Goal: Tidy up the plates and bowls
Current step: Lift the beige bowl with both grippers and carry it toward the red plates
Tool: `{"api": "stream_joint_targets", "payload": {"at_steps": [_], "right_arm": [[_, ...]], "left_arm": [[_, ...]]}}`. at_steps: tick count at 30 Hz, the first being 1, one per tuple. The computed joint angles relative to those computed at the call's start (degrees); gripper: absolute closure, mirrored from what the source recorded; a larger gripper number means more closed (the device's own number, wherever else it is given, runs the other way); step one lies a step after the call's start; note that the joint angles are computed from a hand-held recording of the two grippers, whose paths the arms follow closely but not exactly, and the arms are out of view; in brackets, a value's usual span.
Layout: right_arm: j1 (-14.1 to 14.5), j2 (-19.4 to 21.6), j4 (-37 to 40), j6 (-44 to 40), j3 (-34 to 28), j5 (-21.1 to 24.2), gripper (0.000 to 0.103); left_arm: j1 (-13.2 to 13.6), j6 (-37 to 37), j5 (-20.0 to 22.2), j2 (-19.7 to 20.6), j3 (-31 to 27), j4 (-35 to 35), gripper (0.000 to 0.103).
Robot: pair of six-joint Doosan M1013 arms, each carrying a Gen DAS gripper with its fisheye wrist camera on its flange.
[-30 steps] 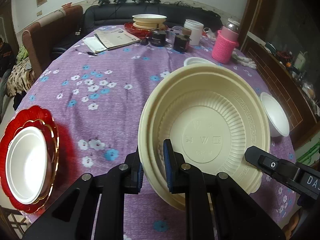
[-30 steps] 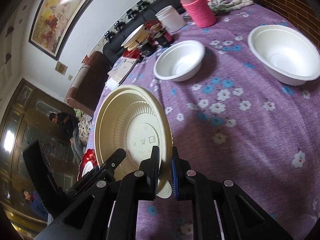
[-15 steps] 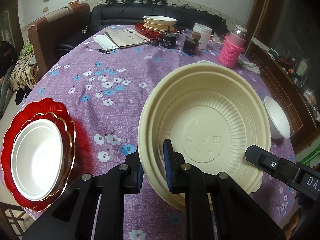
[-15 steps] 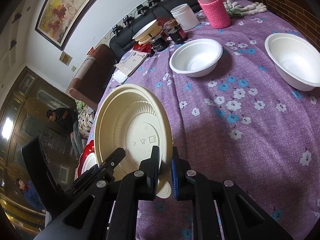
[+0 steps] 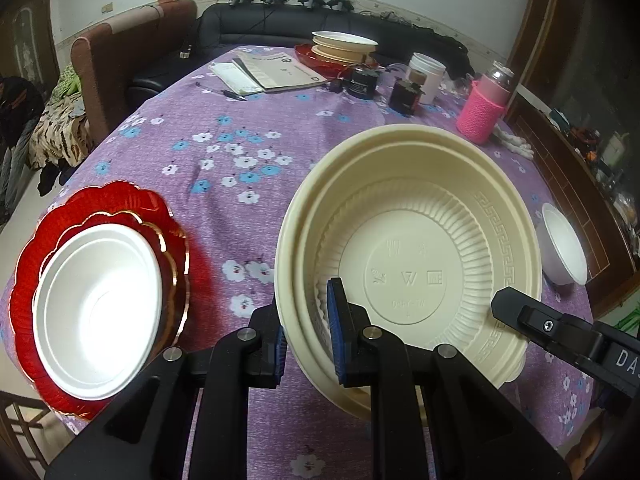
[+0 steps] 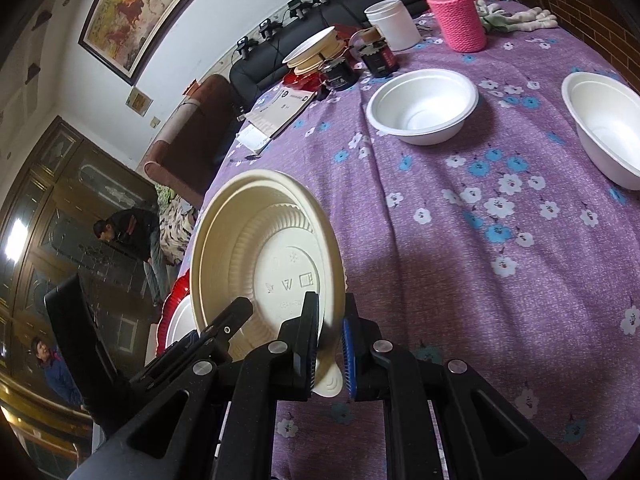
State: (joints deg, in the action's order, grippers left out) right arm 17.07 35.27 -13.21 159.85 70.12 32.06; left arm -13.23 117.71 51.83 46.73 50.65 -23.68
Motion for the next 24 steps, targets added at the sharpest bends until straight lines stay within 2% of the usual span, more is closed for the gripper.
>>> {"api": "stream_joint_targets", "payload": {"at_steps": [24], "right_arm": [[0.90, 5.45, 10.27, -13.91, -8.87, 1.38, 0.092]], "left_arm": [[2.85, -7.61, -1.66, 0.65, -1.19, 4.08, 0.087]]}}
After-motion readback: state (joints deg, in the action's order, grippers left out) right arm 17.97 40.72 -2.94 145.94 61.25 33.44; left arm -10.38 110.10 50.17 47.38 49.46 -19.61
